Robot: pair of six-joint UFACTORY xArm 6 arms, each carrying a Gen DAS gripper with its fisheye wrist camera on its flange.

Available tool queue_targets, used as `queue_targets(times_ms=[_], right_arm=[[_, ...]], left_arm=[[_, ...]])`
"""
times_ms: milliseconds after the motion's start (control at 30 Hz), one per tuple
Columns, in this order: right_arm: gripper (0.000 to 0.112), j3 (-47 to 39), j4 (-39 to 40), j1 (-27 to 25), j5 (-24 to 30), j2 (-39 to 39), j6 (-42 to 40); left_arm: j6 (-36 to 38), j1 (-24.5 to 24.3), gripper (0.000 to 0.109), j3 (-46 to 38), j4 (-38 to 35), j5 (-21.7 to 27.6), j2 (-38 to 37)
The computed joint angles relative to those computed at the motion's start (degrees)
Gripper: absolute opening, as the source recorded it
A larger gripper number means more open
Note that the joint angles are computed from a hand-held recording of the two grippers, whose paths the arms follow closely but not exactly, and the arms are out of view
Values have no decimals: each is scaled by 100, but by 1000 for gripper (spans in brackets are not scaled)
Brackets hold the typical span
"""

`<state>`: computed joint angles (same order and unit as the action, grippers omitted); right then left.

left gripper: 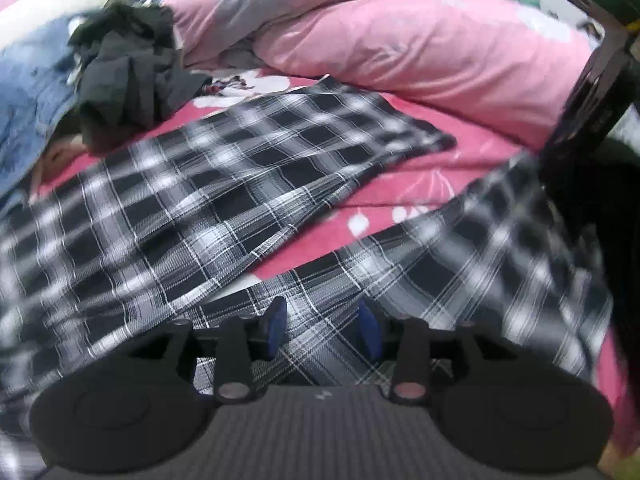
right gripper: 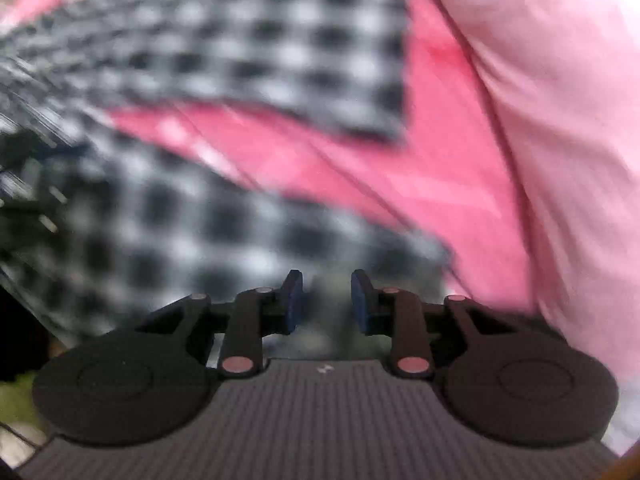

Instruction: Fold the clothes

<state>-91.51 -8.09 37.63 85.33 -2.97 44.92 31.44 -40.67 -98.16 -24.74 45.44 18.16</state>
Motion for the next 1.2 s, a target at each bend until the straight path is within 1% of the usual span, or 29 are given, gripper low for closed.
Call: queue_targets(times_ms=[33,100,167,200,267,300,367,400,433,467,567,633,667,700,733,767,800,833,900,933,1000,1100,1133,1167,1200], right_arm=[[26,128,-82,26,-385,60,-3],[27,509,-113,43,-922,128,75],[27,732,-60,42,-889,309,-17],[27,798,-139,79,-916,304,78],[28,395,-415,228,-680,431,23],[28,315,-739,358,-780,399,-23],[31,298,-1646,656,-1090,357,-343],[33,294,-2091,782,-1263,343,-514],[37,263,-2420,860,-1262,441,-766],[39,238,-2745,931,-1273,535,-1023],[39,571,-3144,874,-1554,660,-2102],[37,731,-3326,875,-1595,747,-2484],[33,743,-3280,827,-1578,735,-2496],[24,754,-3235,777,-1560,723,-2510],[2,763,-3190,727,-1542,713,-2521],[3,745,-3186,692,-1558,676,-2352],[2,754,-3291,705,-1560,609,-2177],[2,608,-3351,681,-1543,690,-2188],[2,689,-3312,668,-1425,648,-2133],[2,666,-3126,599,-1277,732,-2273],[3,585,-2781,457,-968,928,-2544],[14,450,-2841,461,-670,814,-2487],[22,401,-2862,462,-570,780,-2470],[24,348,-2885,462,-471,747,-2452],[24,269,-2952,440,-451,697,-2350]], left_arm=[[-123,11,41,-5,100,-16,3],[-310,12,41,111,336,-236,-57],[-492,8,41,232,565,-569,-93],[-599,9,41,297,691,-772,-113],[-700,5,41,449,899,-1287,-133],[-706,-4,41,549,1024,-1583,-150],[-544,-47,41,714,1263,-2141,-135],[-403,-71,41,754,1289,-2333,-102],[-295,-90,41,739,1267,-2364,-53],[-200,-106,41,711,1241,-2360,0],[-83,-141,37,600,1276,-2280,157],[-92,-157,35,521,1313,-2240,259],[-77,-159,31,465,1226,-2226,311],[-41,-155,25,399,1078,-2186,360],[-6,-152,22,367,924,-2157,385],[72,-144,18,341,727,-2105,397],[110,-133,17,299,589,-2036,413],[123,-122,17,251,503,-1960,438],[132,-103,16,166,385,-1812,482],[134,-98,18,122,360,-1737,501],[216,-77,26,46,187,-1574,510],[178,5,32,-117,-157,-1208,505],[186,43,33,-176,-356,-1100,503],[205,78,33,-208,-563,-1048,486],[224,113,34,-234,-767,-1008,466]])
